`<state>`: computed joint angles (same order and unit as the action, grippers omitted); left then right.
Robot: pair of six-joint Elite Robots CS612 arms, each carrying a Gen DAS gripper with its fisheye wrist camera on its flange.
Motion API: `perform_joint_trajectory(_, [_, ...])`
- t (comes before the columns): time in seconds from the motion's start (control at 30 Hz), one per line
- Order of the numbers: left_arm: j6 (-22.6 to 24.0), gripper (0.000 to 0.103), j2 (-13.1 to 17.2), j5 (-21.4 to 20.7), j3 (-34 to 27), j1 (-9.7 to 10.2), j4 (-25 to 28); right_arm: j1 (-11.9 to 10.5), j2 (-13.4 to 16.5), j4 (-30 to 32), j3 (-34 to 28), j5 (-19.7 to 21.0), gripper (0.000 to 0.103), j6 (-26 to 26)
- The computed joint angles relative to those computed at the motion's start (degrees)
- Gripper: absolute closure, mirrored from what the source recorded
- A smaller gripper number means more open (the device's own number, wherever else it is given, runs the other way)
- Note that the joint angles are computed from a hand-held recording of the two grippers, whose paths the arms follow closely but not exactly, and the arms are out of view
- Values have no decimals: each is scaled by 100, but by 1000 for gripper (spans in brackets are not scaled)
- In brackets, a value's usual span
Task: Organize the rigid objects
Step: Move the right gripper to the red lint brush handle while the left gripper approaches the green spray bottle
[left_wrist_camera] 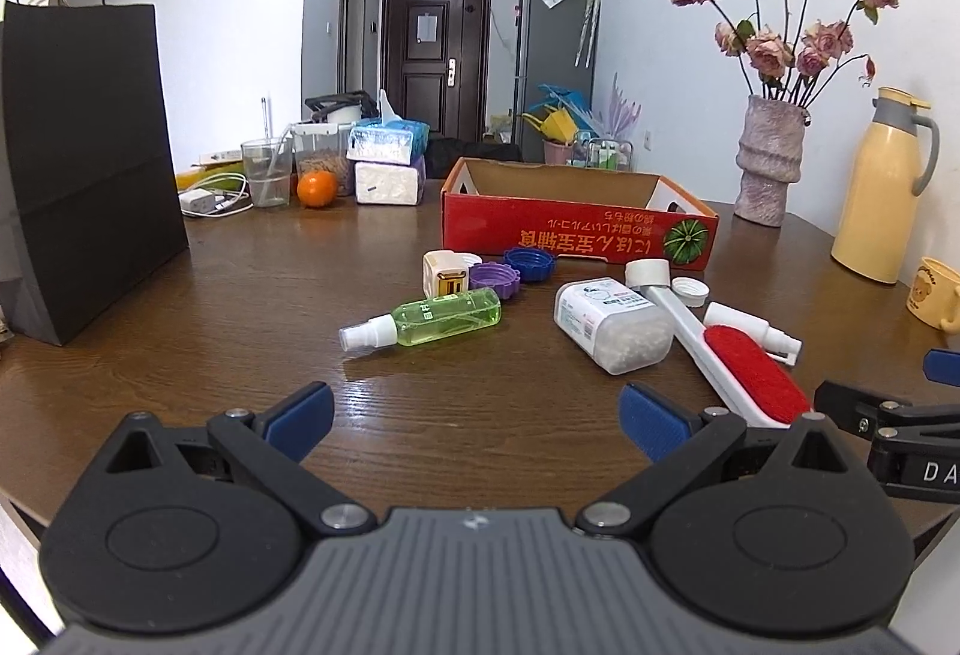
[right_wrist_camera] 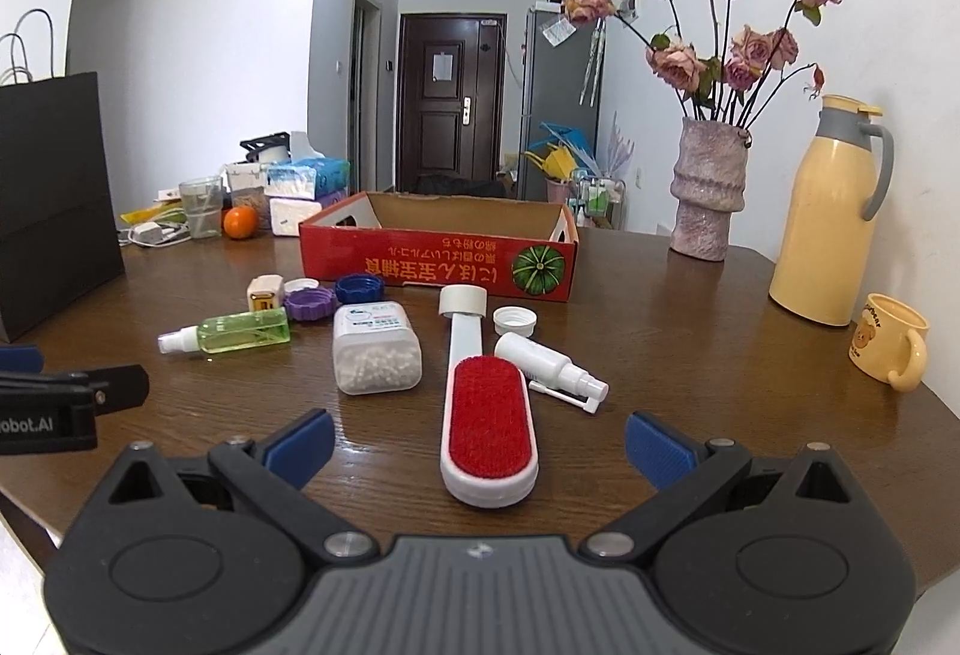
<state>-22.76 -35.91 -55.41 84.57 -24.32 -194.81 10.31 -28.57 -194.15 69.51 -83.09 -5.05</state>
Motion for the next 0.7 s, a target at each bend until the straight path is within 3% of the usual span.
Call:
perform_joint_trajectory(0.5, [-151, 0, 329, -468, -673, 325, 734, 70, 561, 1318, -1231, -259, 2, -69])
perform_joint_trajectory(0.7, [-208, 0, 458, -544, -933, 431, 1025, 85, 827, 1924, -1785, -368, 7, -91])
